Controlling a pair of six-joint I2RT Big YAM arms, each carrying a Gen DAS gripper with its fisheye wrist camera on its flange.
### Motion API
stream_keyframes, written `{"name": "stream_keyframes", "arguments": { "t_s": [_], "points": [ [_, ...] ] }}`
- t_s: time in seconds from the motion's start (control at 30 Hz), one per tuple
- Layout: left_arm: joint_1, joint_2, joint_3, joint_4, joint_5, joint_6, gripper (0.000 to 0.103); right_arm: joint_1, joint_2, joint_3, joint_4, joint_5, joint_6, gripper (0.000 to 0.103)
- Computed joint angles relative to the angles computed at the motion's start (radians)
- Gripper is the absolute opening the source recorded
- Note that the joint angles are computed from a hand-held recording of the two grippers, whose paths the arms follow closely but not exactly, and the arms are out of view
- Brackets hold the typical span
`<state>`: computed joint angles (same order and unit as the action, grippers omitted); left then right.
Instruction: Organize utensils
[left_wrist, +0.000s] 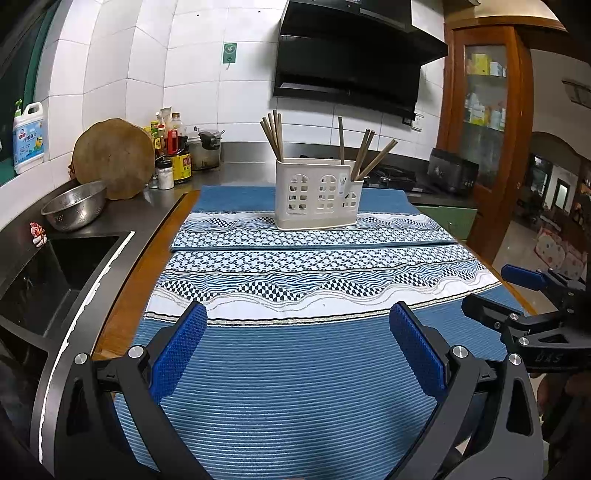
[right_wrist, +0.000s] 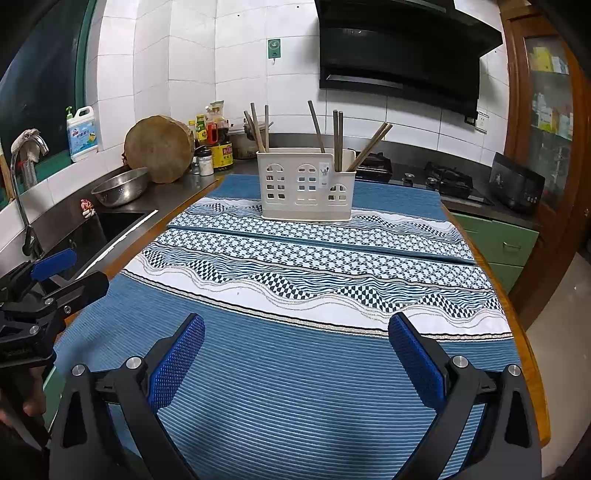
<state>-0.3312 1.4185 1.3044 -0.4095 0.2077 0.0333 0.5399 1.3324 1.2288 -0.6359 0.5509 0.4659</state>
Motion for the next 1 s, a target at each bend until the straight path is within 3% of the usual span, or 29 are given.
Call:
{"name": "stream_keyframes", "arguments": {
  "t_s": [1.0],
  "points": [
    [0.0, -0.003, -0.007, 0.015, 0.011, -0.015, 0.098, -0.006, -0.007, -0.011, 0.006, -0.004, -0.003, 0.096]
  ]
}}
